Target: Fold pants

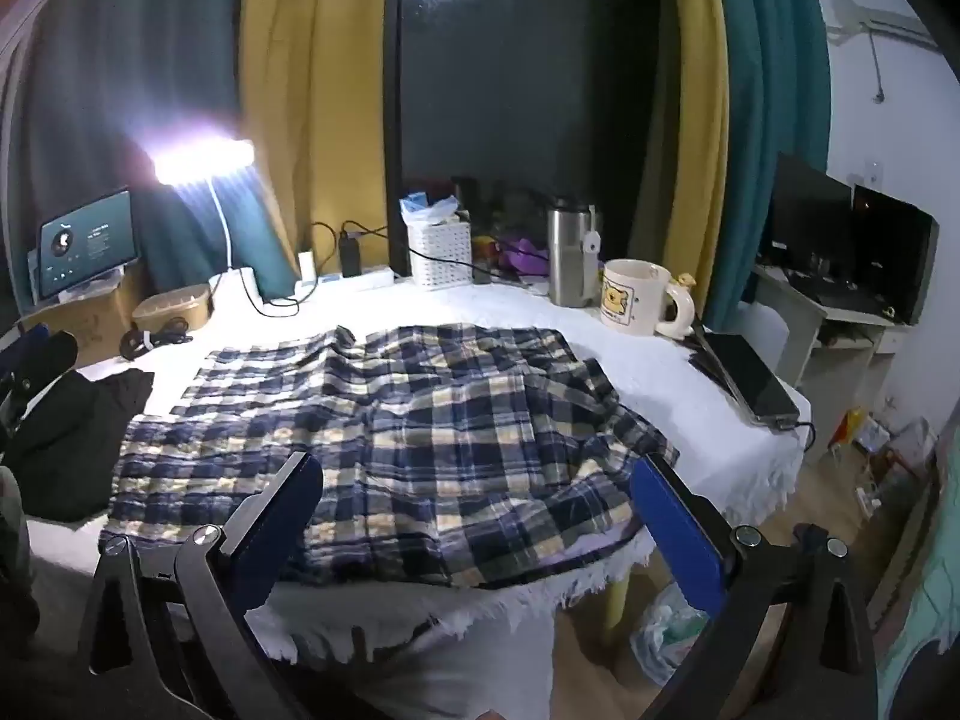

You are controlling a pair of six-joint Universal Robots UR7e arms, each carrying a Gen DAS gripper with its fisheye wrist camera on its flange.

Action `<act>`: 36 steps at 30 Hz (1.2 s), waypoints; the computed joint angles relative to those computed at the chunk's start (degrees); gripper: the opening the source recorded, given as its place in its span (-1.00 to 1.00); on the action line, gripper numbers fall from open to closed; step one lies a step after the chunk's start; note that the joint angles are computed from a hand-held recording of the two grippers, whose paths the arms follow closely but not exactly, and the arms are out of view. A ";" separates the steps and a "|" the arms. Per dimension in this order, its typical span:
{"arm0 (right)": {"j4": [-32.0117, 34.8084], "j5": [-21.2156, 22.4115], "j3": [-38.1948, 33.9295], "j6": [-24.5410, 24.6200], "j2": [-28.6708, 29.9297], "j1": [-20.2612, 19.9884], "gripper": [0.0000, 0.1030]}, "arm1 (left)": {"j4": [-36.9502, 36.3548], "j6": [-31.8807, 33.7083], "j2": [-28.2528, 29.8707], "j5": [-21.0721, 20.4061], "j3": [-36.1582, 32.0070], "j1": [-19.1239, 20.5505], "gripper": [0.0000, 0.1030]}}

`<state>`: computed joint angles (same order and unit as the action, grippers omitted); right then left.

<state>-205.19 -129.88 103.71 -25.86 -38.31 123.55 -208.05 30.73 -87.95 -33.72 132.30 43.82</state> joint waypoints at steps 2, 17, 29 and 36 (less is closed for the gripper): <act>-0.16 -0.59 0.18 0.34 0.19 0.11 1.00 | -0.47 0.06 0.33 0.59 -0.07 -0.21 0.97; 0.45 0.69 0.16 1.07 -0.55 0.68 1.00 | 5.95 -4.54 -2.74 0.12 0.25 -0.80 0.97; 0.57 0.53 -0.12 0.93 -0.65 0.63 1.00 | 4.40 -3.95 -2.20 1.74 0.58 -1.72 0.97; -0.20 0.09 -0.11 0.69 -0.59 0.64 1.00 | 5.71 -4.62 -2.64 1.21 0.48 -1.59 0.97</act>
<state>-205.38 -129.80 103.60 -25.17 -38.91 124.19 -202.34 26.11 -90.58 -32.51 132.79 42.23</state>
